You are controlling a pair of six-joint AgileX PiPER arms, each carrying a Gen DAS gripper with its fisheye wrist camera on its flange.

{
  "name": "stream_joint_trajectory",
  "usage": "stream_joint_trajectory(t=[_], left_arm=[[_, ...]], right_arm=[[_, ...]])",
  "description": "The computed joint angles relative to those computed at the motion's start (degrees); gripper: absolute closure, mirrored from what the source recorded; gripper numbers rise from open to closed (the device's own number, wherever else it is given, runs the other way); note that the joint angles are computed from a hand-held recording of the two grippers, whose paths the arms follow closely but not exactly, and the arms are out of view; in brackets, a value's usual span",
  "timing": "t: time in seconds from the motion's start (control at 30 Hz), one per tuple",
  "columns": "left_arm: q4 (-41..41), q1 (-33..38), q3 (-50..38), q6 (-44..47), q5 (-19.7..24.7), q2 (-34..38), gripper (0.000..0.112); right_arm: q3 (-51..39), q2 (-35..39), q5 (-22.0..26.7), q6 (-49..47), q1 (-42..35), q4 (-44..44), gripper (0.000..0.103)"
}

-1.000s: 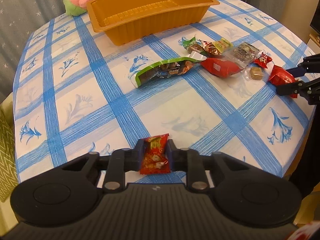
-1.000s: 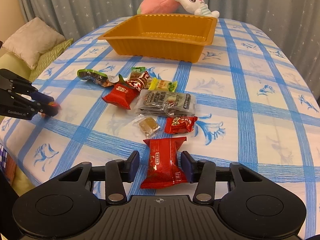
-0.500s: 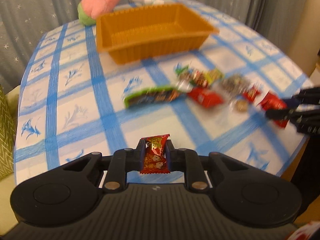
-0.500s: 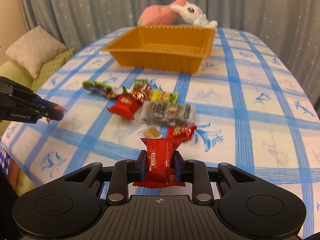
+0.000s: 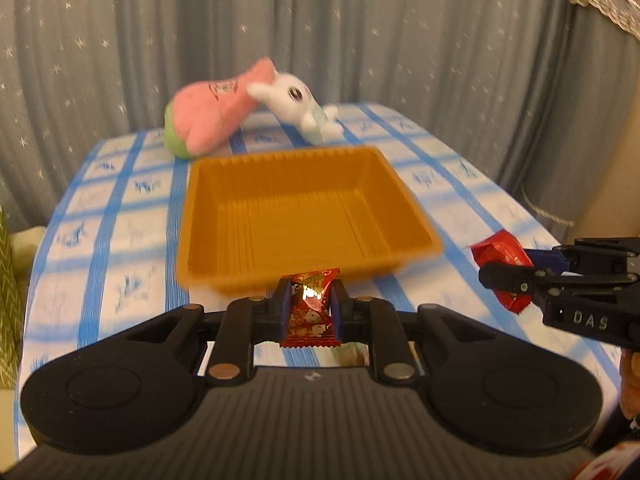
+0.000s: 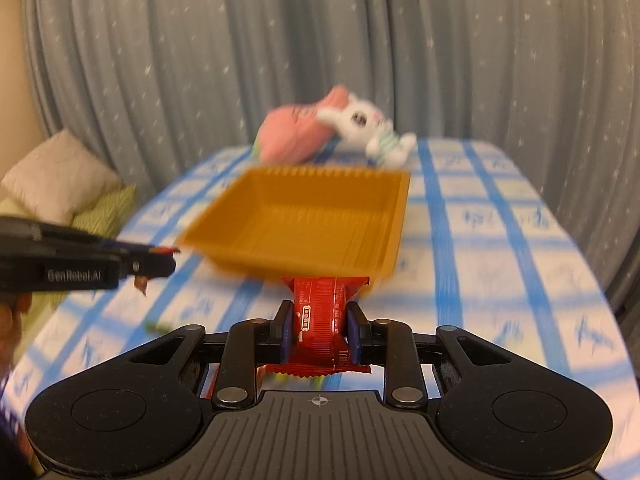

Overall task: Organize snacks
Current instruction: 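Carry both red snacks over the orange tray and open both tools to drop them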

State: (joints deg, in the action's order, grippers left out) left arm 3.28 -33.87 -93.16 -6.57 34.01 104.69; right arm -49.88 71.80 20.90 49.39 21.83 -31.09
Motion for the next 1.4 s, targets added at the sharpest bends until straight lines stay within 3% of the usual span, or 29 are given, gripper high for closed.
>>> stream_joint_trajectory(t=[0.2, 0.53, 0.63, 0.73, 0.9, 1.03, 1.13, 1.2, 1.23, 1.4], left_arm=[[1.42, 1.54, -12.86, -2.15, 1.14, 10.05, 0.094], [-1.83, 3.96, -32.93, -0.12, 6.80, 24.96, 0.094], [-4.95, 4.91, -38.10, 1.68, 8.63, 28.64, 0.092], [-3.47, 5.10, -38.62, 0.41, 8.53, 29.32, 0.082], [-1.86, 5.60, -39.01, -0.66, 10.03, 29.65, 0.080], [-1.89, 6.34, -35.88, -1.65, 8.35, 27.94, 0.078], [-1.77, 6.71, -33.84, -1.76, 7.18, 26.78, 0.071], [-2.52, 6.97, -33.19, -1.13, 7.18, 26.46, 0.065], [-2.67, 7.04, -33.40, -0.89, 7.55, 26.55, 0.065], [-2.33, 6.67, -30.77, -0.77, 6.68, 24.86, 0.065]], right_arm=[[-10.58, 10.18, -3.77, -16.63, -7.97, 14.50, 0.076], [-23.88, 25.38, -3.01, -32.15, -13.23, 30.11, 0.076], [-25.87, 27.67, -2.36, -33.23, -13.65, 31.30, 0.076], [-27.21, 29.48, -2.02, -33.37, -13.76, 31.59, 0.076], [-28.76, 31.49, -1.34, -35.21, -14.10, 34.71, 0.076], [-29.32, 31.93, -2.05, -36.13, -13.76, 36.51, 0.075], [-28.60, 32.04, -4.37, -40.81, -13.93, 42.28, 0.074], [-28.89, 32.20, -4.14, -41.84, -14.16, 44.51, 0.057], [-28.31, 31.86, -5.04, -43.22, -14.37, 46.45, 0.043], [-26.25, 29.61, -7.88, -39.15, -14.65, 43.09, 0.040]])
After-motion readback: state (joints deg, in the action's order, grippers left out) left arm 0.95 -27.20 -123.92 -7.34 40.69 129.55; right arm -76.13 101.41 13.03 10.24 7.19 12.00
